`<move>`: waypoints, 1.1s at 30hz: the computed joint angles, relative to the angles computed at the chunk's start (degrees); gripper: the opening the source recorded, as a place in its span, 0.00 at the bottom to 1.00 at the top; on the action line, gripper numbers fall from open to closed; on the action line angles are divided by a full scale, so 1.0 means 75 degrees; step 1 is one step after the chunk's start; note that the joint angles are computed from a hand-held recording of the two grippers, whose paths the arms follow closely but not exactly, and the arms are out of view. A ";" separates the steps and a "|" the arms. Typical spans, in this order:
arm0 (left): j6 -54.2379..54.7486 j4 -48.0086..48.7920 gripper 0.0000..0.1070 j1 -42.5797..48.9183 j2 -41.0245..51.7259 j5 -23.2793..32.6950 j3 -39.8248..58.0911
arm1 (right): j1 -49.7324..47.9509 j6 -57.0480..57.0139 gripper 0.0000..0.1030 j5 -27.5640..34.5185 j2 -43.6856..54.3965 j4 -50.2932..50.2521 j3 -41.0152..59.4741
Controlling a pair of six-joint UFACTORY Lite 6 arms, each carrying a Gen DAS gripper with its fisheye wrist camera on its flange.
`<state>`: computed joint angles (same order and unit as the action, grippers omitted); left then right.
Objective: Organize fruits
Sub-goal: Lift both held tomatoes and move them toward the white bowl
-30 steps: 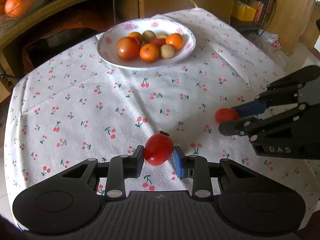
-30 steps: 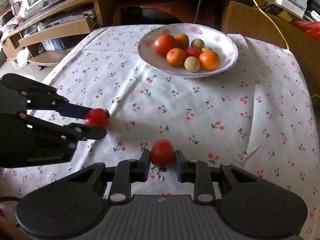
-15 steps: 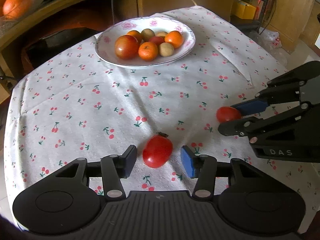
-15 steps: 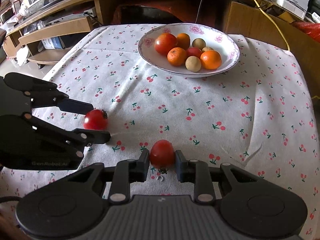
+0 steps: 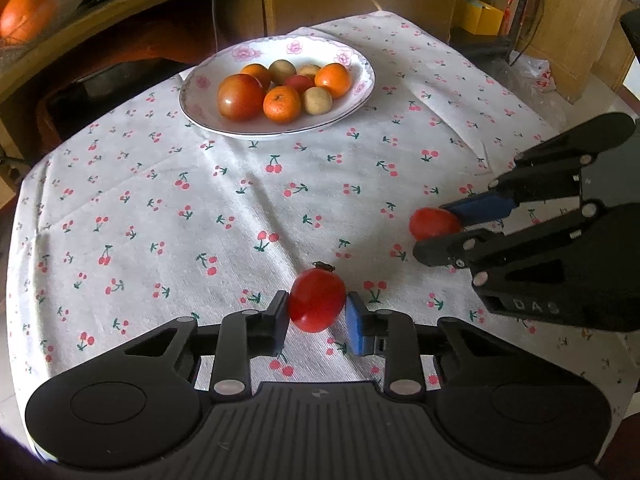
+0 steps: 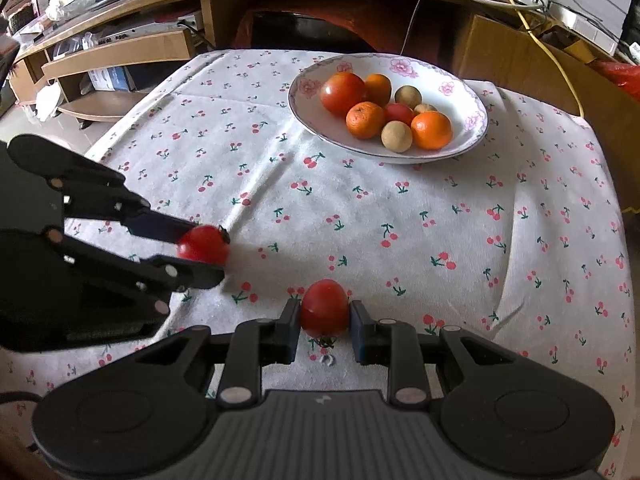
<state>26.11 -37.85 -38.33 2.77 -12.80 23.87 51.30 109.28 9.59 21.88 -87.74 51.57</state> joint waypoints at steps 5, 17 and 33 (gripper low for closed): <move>0.1654 -0.2285 0.35 -0.0408 -0.0444 -0.0204 -0.0167 | 0.0020 -0.0209 0.25 0.0130 -0.0299 0.0212 -0.0129; 0.3489 -0.4002 0.35 -0.0106 -0.0976 0.0074 0.0415 | -0.0277 -0.0382 0.25 0.0297 -0.0949 0.0574 -0.0284; 0.1301 -0.1199 0.35 0.0722 0.0291 0.0430 0.1844 | -0.1022 -0.2092 0.25 0.0000 -0.0073 0.2125 0.1092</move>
<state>35.87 -46.84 -32.92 4.95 -9.57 37.69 43.63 93.59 9.59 21.33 -71.81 59.76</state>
